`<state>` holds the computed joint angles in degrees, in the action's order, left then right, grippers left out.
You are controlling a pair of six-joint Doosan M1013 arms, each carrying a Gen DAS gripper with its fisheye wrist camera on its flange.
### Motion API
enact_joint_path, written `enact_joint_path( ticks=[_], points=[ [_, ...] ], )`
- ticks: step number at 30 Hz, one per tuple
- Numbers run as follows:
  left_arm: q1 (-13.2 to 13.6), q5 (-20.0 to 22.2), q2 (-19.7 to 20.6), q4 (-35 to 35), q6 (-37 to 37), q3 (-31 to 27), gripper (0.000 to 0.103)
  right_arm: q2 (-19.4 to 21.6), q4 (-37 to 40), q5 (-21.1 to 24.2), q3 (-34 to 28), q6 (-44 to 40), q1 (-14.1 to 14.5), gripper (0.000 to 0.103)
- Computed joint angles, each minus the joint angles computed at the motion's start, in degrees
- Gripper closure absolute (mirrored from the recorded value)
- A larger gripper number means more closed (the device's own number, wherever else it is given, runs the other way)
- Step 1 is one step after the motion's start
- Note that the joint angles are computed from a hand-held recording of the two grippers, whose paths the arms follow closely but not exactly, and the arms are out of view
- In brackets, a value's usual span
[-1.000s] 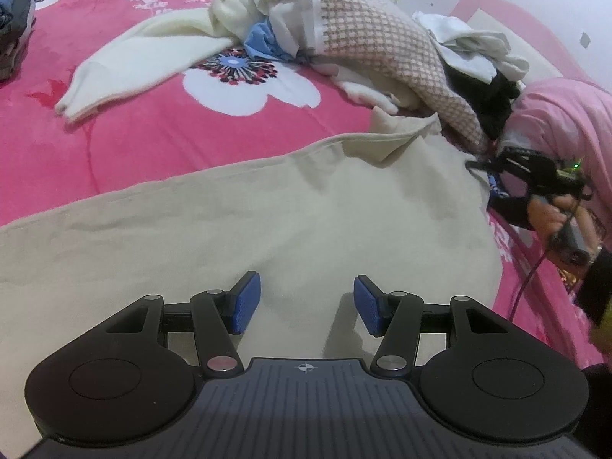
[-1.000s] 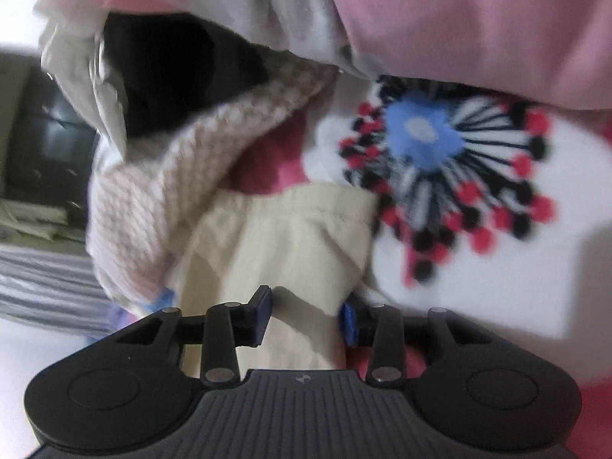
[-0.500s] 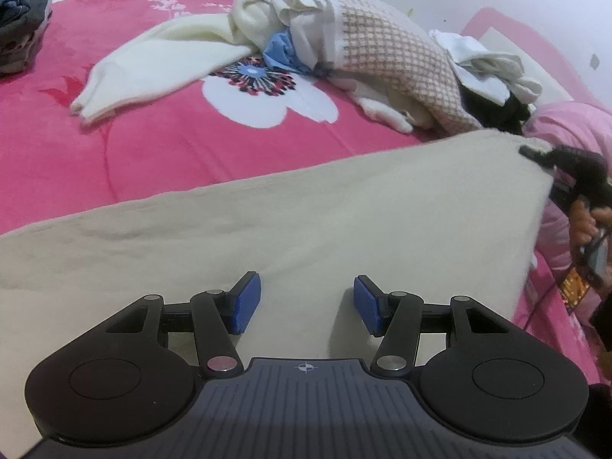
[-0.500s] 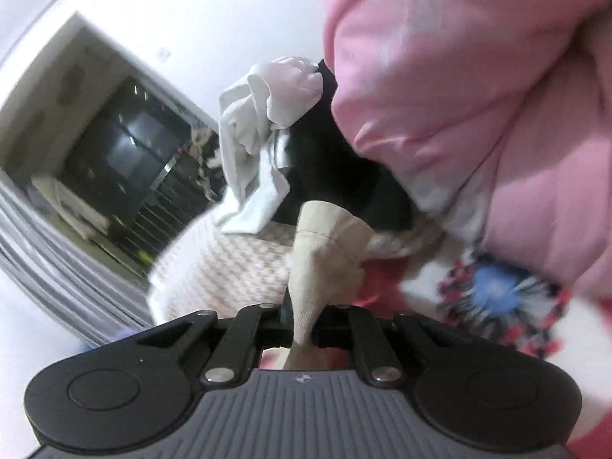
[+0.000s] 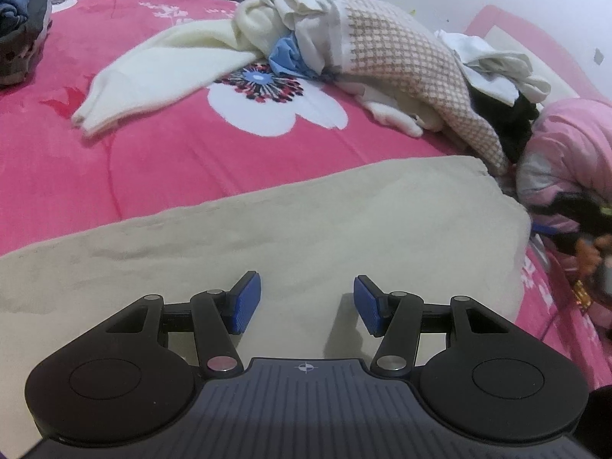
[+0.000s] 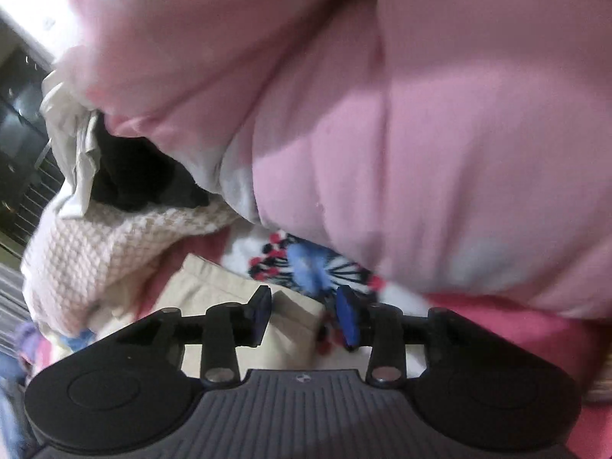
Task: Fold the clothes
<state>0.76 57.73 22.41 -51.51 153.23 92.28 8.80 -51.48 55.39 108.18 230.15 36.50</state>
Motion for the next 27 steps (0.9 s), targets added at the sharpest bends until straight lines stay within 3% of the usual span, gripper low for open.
enact_joint_path(
  ticks=[3,5,7,9,11,13,16,20,23,27],
  points=[
    [-0.2,-0.8,-0.2,0.1,-0.4,0.1,0.049,0.2,-2.7,5.1,-2.2,-8.4,2.9,0.068],
    [-0.4,-1.7,-0.4,0.2,-0.1,0.3,0.049,1.3,-5.9,5.2,-4.1,-16.3,3.9,0.071],
    [-0.5,-2.6,-0.7,0.2,0.3,0.5,0.049,2.9,-8.1,1.3,-6.4,-26.8,3.1,0.075],
    [-0.7,-4.0,-1.1,0.2,0.9,0.9,0.049,5.5,-6.7,-5.0,-9.3,-36.9,0.3,0.078],
    [-0.8,-5.8,-1.5,0.4,1.3,1.4,0.049,7.9,-2.5,-11.3,-11.5,-44.4,-2.9,0.083],
    [-0.8,-7.4,-1.8,0.8,1.3,1.9,0.049,10.4,4.8,-13.8,-13.5,-51.3,-6.0,0.087],
    [-0.6,-7.8,-1.5,0.8,1.4,2.0,0.049,12.9,4.4,-10.3,-15.1,-49.4,-8.0,0.100],
    [-0.6,-7.8,-1.4,0.4,2.2,1.9,0.049,12.3,-1.6,-2.2,-15.6,-41.3,-7.0,0.095],
    [-0.6,-7.9,-1.1,-0.5,3.4,1.8,0.049,7.9,-2.1,-5.5,-12.2,-39.9,-4.9,0.095],
    [-0.8,-8.6,-0.7,-1.0,3.9,1.6,0.049,3.6,7.2,-14.7,-7.9,-47.3,-3.2,0.095]
  ],
)
